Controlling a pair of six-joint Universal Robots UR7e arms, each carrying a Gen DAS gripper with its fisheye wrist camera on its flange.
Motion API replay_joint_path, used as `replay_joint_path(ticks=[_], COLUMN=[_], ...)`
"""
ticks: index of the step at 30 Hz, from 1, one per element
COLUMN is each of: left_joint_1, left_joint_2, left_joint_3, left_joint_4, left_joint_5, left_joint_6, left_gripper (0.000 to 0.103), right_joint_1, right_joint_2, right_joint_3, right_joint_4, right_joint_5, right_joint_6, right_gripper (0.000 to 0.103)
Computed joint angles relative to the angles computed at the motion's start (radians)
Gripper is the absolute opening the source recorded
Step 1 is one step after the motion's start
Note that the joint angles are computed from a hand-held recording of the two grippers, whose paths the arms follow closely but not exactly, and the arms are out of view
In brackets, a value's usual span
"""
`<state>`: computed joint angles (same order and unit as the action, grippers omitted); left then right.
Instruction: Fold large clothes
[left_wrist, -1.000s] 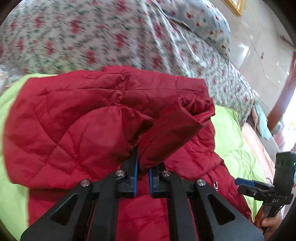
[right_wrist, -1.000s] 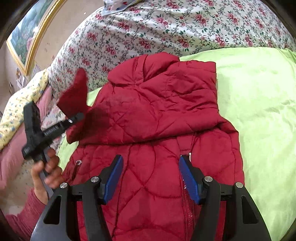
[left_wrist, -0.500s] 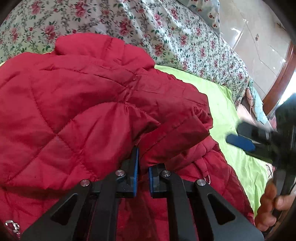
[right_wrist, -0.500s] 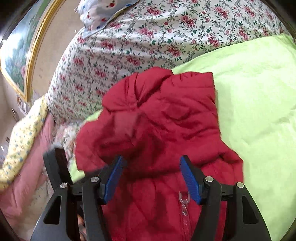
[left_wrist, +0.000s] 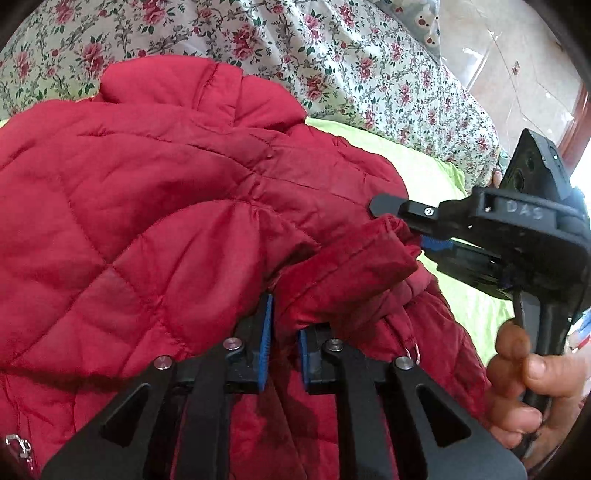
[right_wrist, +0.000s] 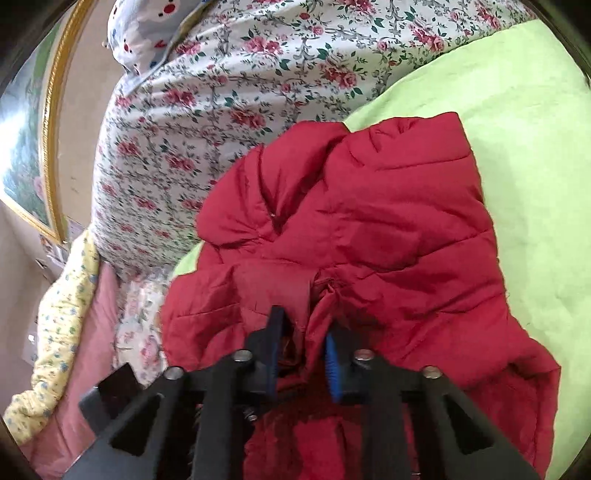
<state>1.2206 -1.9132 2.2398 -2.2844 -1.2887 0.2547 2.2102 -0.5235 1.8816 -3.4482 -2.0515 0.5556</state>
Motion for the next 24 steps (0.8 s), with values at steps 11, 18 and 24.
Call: replay_joint_path(ticks=[11,18,24], left_joint_1=[0.051,0.136,0.235], left_joint_2=[-0.069,0.041,0.162], left_joint_3=[-0.099,-0.216,-0.317], left_joint_4=[0.088,-0.049,0.029], left_joint_5=[-0.001,0.092,0.071], left_joint_6=[0.095,0.121,0.110], left_gripper=[0.022,0.022,0.021], right_joint_1=[0.048,0.022,0.020], right_joint_2=[-0.029,-0.016,-0.018], right_joint_3=[-0.008,-0.017,-0.019], right_joint_4=[0.038,0.095,0.140], right_joint_5=[-0.211,-0.251,-0.264], right_joint_6=[-0.114,-0.115,-0.084], right_gripper=[0.010,0.010,0.026])
